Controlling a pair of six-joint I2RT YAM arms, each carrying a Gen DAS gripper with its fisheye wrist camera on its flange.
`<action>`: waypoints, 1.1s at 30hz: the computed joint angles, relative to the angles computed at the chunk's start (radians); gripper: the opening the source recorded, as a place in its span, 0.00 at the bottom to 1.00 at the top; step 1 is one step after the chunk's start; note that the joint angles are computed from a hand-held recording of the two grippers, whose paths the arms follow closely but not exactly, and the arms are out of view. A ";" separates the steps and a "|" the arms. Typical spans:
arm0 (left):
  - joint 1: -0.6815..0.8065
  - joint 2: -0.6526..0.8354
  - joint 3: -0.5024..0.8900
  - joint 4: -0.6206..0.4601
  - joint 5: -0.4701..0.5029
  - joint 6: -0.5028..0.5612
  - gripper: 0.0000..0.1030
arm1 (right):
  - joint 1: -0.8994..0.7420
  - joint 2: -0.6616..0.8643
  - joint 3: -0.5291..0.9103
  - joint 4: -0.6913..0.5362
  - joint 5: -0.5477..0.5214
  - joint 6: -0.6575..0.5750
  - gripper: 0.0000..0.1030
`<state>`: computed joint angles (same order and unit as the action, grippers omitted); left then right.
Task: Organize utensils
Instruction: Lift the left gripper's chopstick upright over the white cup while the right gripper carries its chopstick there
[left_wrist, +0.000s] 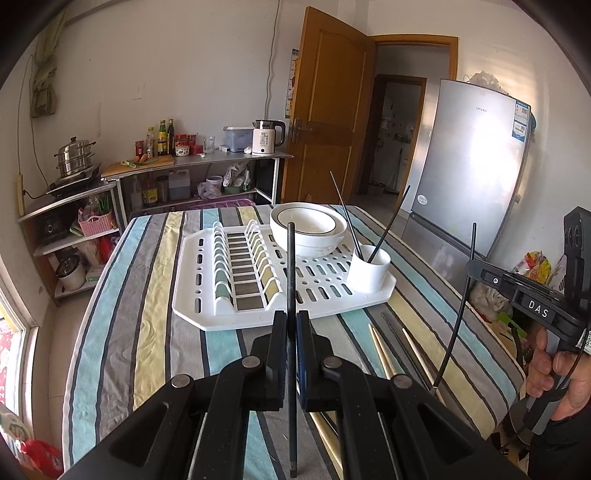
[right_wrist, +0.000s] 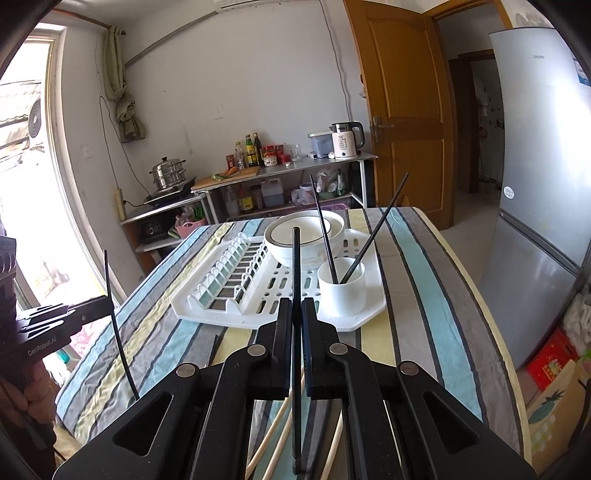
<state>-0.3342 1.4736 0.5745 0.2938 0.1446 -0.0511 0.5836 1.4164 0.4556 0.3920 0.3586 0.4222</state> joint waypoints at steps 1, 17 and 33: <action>-0.001 -0.011 -0.003 -0.003 0.001 0.000 0.04 | 0.005 -0.009 -0.002 -0.002 0.005 -0.001 0.05; -0.022 -0.072 0.033 -0.060 0.005 -0.006 0.04 | 0.028 -0.094 -0.014 -0.031 0.051 -0.030 0.05; -0.095 0.125 0.324 -0.177 0.028 0.004 0.04 | -0.069 -0.111 0.051 -0.074 0.002 -0.099 0.05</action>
